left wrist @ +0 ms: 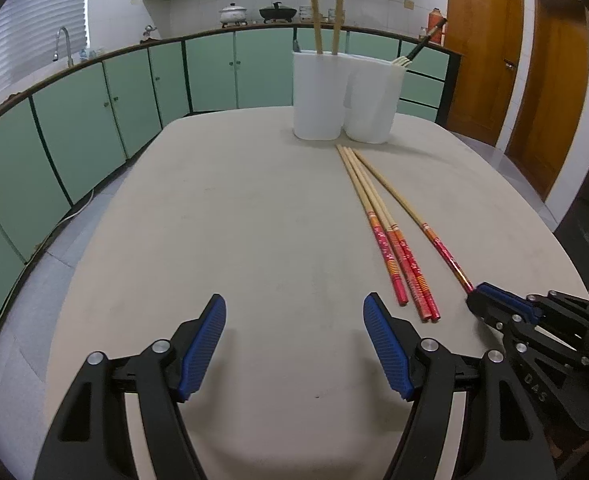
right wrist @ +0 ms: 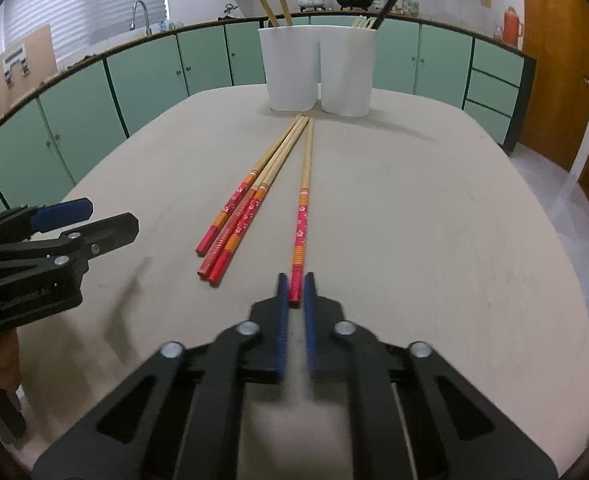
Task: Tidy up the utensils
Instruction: 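Grasp a red-patterned chopstick with the right tool while the left grasps another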
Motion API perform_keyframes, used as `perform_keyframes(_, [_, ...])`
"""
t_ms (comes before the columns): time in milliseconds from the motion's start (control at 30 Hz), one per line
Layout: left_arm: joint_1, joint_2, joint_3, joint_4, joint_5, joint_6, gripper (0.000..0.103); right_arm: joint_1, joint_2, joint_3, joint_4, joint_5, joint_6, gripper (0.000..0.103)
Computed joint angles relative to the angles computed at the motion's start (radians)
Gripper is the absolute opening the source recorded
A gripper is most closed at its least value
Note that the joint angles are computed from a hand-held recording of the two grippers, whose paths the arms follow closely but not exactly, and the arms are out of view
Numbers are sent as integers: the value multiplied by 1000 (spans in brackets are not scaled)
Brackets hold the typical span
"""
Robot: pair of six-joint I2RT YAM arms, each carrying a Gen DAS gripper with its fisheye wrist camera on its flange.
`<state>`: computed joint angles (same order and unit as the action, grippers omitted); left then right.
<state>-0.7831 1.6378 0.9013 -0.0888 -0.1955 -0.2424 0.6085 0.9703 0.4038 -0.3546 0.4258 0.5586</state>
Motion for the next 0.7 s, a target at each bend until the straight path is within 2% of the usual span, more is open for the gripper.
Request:
perform_keyframes(333, [-32, 71, 71, -33, 45, -11, 70, -124, -127, -30, -76, -63, -25, 5])
perform_keyframes(700, [-59, 146, 140, -61, 44, -21, 70, -132, -136, -42, -62, -80, -26, 5])
